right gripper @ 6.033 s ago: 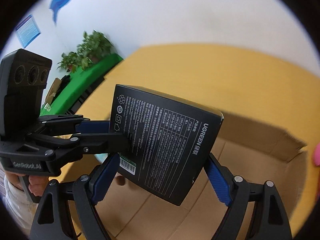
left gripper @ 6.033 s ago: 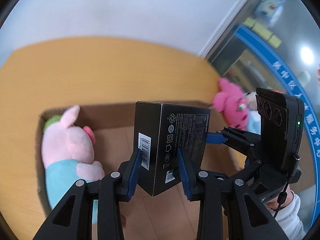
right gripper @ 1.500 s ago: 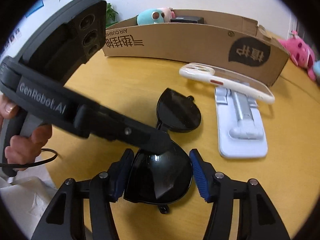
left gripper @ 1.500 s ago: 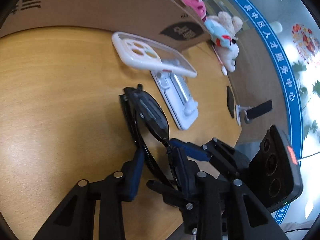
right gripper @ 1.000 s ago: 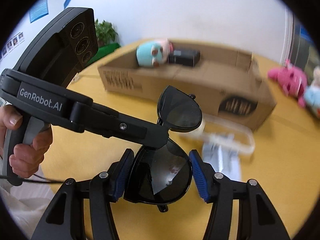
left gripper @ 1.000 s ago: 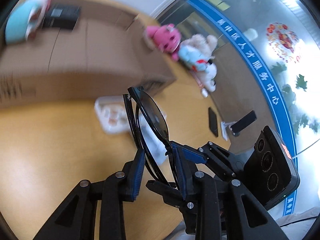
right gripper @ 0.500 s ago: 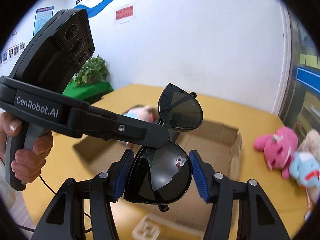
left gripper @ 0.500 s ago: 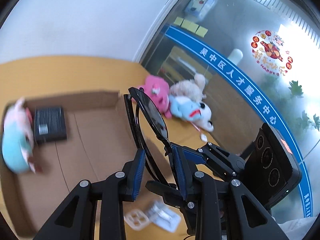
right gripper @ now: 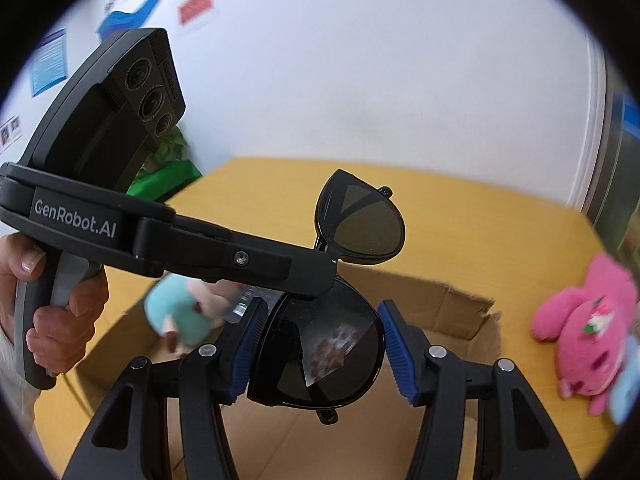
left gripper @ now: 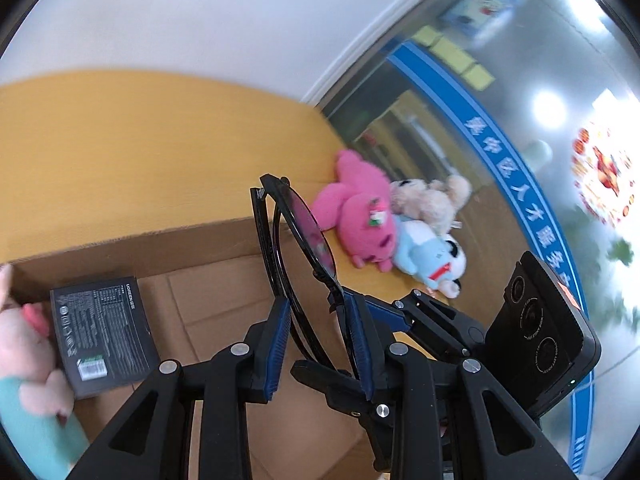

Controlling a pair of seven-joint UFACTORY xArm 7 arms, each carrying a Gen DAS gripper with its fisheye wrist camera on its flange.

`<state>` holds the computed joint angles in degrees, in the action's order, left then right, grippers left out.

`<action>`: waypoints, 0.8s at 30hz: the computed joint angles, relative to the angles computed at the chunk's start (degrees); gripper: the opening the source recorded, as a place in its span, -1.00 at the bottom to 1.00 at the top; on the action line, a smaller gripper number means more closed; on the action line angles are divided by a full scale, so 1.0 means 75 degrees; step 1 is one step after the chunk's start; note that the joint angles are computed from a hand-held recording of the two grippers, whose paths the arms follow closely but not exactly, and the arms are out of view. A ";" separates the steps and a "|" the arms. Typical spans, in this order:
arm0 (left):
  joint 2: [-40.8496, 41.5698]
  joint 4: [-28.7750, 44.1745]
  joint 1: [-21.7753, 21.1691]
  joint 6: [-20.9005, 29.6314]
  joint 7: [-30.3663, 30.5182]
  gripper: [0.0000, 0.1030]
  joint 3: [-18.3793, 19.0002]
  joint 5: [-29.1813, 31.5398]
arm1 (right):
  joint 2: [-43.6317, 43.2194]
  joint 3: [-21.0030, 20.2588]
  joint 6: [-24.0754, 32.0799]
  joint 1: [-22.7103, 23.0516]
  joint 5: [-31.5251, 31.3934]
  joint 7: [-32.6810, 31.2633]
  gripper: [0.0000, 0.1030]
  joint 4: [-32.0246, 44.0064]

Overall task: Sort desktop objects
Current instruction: 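Grasp the black sunglasses with the left gripper and lift them, then lower the sunglasses into the cardboard box and open the left gripper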

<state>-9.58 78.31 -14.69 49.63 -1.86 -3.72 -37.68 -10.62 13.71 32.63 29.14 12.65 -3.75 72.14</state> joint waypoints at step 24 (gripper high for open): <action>0.1755 -0.0187 0.0603 0.0338 -0.0418 -0.44 -0.0339 -0.0374 | 0.1824 -0.0015 0.0817 -0.0345 0.0306 -0.0042 0.10 -0.0024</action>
